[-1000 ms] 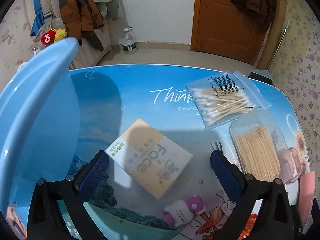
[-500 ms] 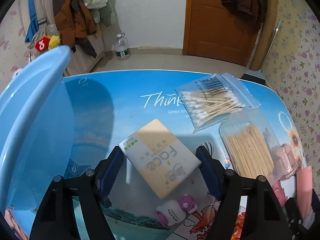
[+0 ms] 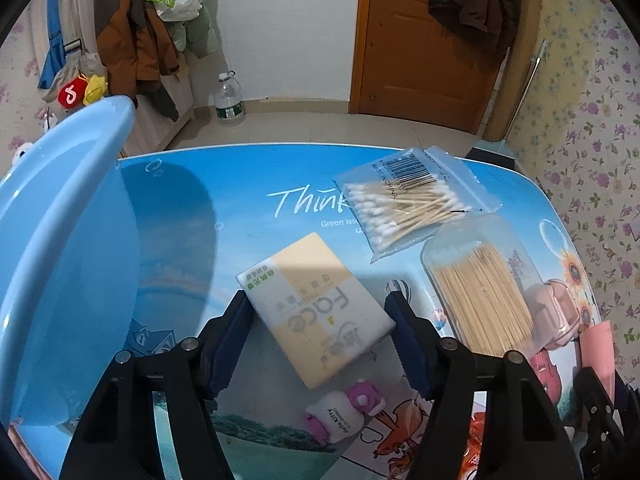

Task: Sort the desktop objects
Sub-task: 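Grasp the white tissue box with the left gripper and lift it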

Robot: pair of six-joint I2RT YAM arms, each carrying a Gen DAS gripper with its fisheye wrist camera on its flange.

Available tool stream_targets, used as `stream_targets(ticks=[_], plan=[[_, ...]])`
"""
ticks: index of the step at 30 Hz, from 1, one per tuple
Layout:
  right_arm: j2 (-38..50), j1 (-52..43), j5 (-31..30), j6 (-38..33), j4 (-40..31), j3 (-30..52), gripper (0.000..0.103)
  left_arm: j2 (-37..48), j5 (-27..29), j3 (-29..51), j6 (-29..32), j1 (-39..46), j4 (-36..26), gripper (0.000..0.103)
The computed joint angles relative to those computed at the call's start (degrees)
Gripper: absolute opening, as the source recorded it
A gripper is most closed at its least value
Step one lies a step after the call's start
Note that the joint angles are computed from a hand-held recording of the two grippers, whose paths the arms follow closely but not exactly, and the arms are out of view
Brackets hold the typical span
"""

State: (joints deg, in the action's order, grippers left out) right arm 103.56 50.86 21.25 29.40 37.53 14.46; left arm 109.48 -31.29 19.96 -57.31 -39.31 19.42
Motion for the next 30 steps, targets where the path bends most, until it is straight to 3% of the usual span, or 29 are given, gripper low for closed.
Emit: stream_targets(ticks=[15,25,30], plan=[[-3.40,1.81,1.59,3.63,-1.10,-2.19,0.036,-6.58,-3.88,-1.26,-2.16,-5.43,-4.15,0.063],[-12.41,5.69,5.90,6.06,-8.91,-3.27,0.036,-18.26,-9.07,-1.97,-7.30,-13.69,-16.24,0.063],[-17.13,8.69,8.25,8.71,-15.34,-2.87,0.036,-24.32,-11.96,-1.33,-11.30,-18.05,-25.24,0.063]])
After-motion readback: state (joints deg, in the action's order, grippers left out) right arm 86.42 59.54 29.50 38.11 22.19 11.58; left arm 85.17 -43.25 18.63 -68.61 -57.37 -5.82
